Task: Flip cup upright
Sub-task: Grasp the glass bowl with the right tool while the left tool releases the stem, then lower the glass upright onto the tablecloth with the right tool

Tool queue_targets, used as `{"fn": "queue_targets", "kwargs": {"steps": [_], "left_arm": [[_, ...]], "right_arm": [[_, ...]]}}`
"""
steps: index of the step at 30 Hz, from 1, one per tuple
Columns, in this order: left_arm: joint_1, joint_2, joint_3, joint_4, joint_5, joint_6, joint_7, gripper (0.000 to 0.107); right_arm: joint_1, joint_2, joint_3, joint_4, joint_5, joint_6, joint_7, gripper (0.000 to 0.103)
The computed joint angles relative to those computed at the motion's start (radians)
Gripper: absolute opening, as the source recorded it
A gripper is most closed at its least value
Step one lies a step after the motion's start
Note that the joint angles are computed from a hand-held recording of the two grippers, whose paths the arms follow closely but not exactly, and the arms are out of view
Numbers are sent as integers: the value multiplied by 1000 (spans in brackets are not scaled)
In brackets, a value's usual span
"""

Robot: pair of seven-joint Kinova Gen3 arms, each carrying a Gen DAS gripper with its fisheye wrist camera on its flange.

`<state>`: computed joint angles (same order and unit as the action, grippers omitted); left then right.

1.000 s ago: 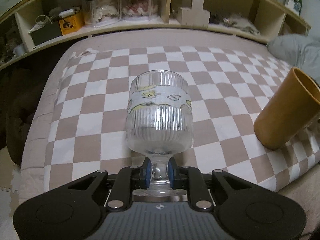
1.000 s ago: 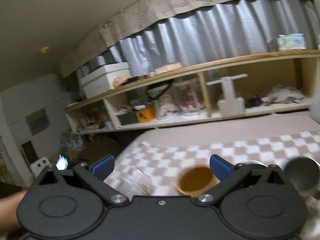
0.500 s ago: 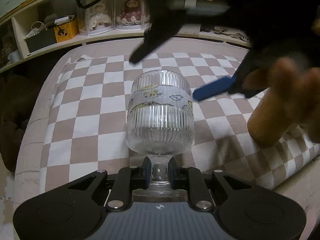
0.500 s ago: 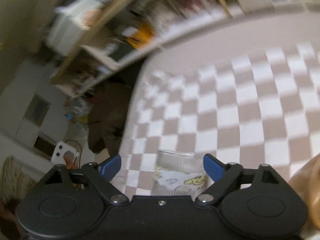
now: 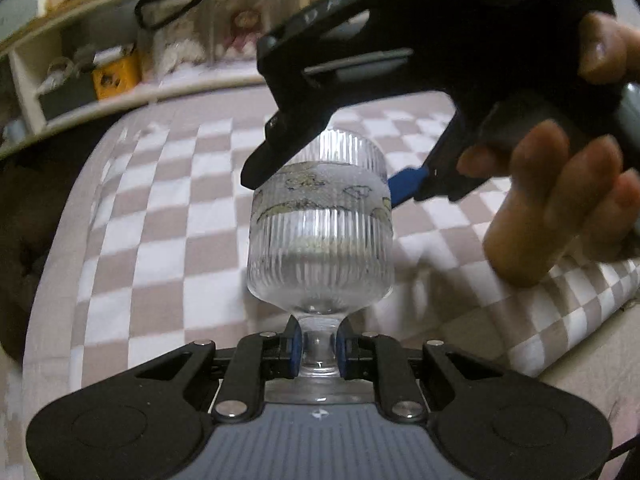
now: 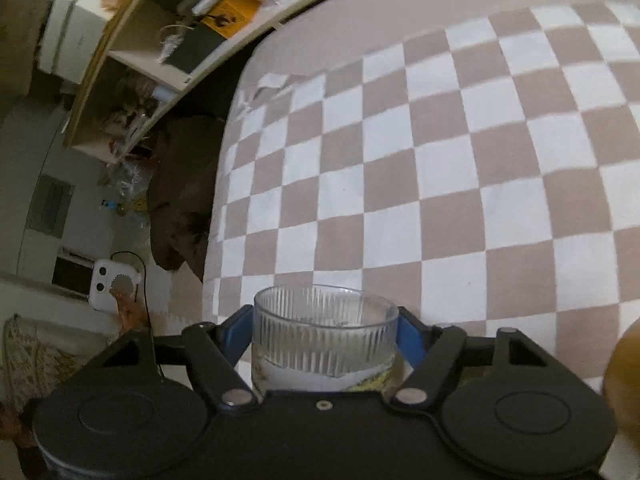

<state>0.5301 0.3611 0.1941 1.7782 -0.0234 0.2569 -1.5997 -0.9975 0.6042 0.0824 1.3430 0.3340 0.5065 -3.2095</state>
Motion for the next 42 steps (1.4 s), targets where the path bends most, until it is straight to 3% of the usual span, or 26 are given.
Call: {"fn": "queue_targets", "kwargs": {"steps": [3,5,8,11,17,21,34,36,38,42], "left_arm": [[28,-11,-15,47,-22,-108,-5,20],[12,-10,14,56,-15,-135,-18,35],[9,-6,35,66,-9,-159,-37,41],[16,3,43,58,-8,-150,-52,41],[5,23,80,41,10,-138,-84,41],[9,20,85,47,19,-138,-97,41],[-99,4,185,59,92,-141,-126,41],[-131,-6,218,68,107,-144,-137,41],[-154,-18,241,77,121,-147,-144,42],[-159,-56,241,106,137,-169,-143,45]], "right_arm": [[-81,-25,75,-18,33,77,31,74],[-165,-32,166,-50,23,159,93,74],[-264,-31,249,-93,86,281,150,73],[-301,-14,248,-135,177,403,227,73],[-295,-2,113,-167,346,632,282,73],[-266,-21,30,-136,413,637,227,73],[-274,-22,40,-151,369,630,239,74],[-277,-34,21,-129,413,626,190,76],[-276,-42,-17,-118,480,655,140,85],[-283,-70,-79,-76,593,703,35,85]]}}
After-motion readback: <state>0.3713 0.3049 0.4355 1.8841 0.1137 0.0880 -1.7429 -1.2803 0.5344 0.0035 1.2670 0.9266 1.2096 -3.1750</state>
